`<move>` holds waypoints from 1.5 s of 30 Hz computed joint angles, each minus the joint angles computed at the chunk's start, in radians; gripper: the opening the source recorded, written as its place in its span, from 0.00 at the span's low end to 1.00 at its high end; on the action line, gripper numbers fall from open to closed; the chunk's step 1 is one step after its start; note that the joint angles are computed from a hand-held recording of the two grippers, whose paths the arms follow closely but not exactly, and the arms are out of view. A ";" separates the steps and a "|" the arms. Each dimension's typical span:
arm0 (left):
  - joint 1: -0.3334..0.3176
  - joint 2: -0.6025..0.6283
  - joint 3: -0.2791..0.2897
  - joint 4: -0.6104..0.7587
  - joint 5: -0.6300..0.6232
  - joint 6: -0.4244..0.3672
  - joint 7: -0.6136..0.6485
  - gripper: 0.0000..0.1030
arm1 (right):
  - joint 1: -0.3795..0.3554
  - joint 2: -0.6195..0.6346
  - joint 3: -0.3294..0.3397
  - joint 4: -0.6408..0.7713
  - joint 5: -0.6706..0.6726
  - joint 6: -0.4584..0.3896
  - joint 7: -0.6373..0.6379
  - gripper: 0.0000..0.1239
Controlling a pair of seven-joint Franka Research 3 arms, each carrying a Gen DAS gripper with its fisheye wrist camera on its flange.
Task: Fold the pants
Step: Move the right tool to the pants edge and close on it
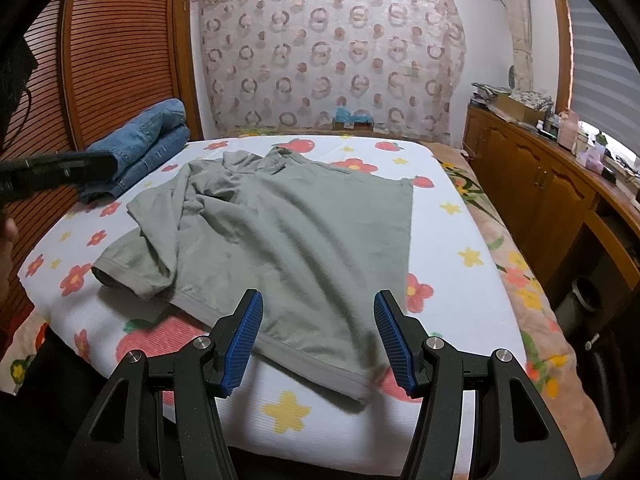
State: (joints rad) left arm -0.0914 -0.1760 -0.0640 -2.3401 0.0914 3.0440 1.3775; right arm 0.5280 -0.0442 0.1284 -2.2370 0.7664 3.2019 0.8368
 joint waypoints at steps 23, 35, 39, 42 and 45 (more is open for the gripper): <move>0.079 -0.002 -0.016 -0.150 0.096 0.009 -0.189 0.79 | -0.013 0.040 0.037 0.123 0.339 -0.213 -0.399 0.33; 0.156 -0.003 -0.074 -0.163 0.257 0.056 -0.342 0.81 | -0.057 0.083 0.044 0.181 0.140 -0.326 -0.272 0.24; 0.097 -0.008 -0.021 -0.167 0.200 0.051 -0.294 0.81 | -0.072 0.104 0.047 0.212 0.104 -0.369 -0.253 0.16; 0.063 -0.012 0.005 -0.167 0.149 0.039 -0.251 0.81 | -0.080 0.117 0.049 0.230 0.090 -0.386 -0.248 0.06; 0.065 -0.016 0.002 -0.169 0.132 0.039 -0.238 0.81 | -0.085 0.119 0.059 0.233 0.120 -0.370 -0.273 0.03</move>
